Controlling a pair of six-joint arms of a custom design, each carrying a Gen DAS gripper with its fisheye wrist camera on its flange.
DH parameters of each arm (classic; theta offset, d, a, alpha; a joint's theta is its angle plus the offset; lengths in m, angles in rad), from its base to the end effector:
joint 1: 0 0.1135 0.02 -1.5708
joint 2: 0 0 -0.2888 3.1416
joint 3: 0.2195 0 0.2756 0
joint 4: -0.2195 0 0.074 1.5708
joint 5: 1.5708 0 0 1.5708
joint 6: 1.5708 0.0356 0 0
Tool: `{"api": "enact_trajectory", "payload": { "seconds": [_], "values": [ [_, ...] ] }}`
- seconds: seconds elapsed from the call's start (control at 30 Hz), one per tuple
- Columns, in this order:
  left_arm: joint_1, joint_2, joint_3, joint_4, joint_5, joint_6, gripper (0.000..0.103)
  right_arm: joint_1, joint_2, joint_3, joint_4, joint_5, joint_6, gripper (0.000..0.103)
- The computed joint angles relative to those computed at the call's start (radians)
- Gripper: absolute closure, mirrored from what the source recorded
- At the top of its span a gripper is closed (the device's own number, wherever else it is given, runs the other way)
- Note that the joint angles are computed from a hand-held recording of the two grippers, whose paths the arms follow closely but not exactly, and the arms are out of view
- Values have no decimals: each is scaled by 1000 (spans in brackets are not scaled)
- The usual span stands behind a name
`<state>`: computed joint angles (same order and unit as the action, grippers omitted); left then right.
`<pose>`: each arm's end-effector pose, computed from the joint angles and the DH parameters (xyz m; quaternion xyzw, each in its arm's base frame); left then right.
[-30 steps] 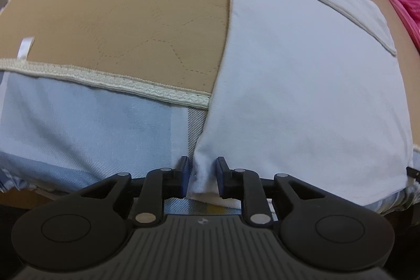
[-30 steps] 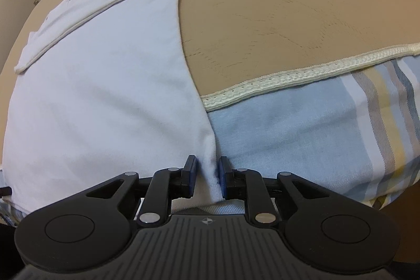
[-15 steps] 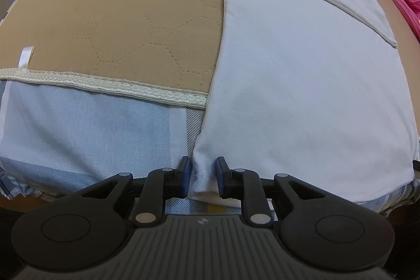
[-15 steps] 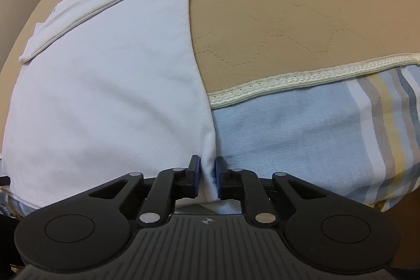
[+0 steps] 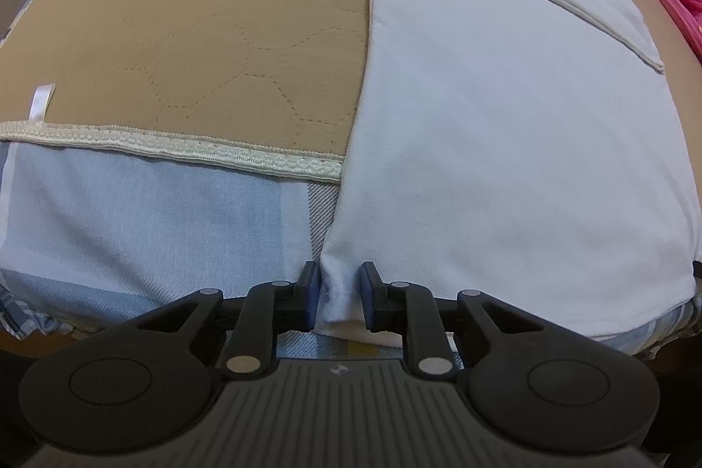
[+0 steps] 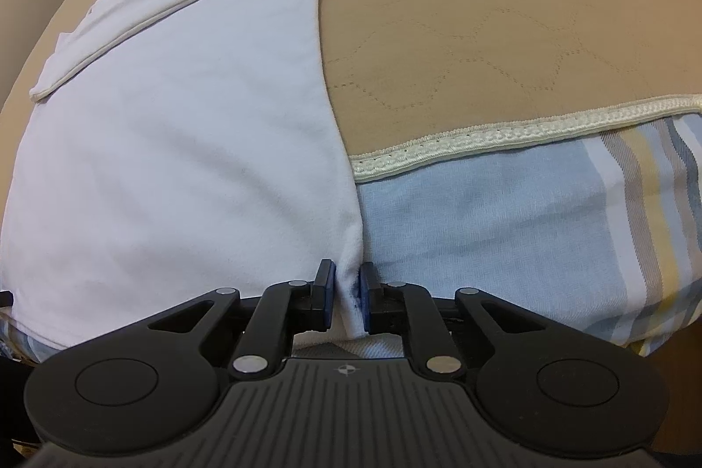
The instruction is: Fold small clothes
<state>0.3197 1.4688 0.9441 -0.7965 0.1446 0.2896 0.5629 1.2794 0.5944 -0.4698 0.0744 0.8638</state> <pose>0.2678 0.0833 0.2121 -0.0059 0.9897 -0.0311 0.1399 0.1939 0.1192 0.1663 0.1542 0.9656 0.1075 0.1799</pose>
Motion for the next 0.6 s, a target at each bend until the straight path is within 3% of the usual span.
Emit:
{"api": "enact_trajectory", "payload": {
  "seconds": [0.43, 0.5, 0.6],
  "values": [
    [-3, -17, -16, 18, -7, -3, 82, 46, -23, -6, -19, 45, 31, 93],
    [-8, -27, -24, 25, -5, -9, 91, 51, -25, -5, -21, 52, 38, 94],
    [-8, -54, -36, 38, -2, -13, 95, 62, -36, -8, -15, 74, 53, 96]
  ]
}}
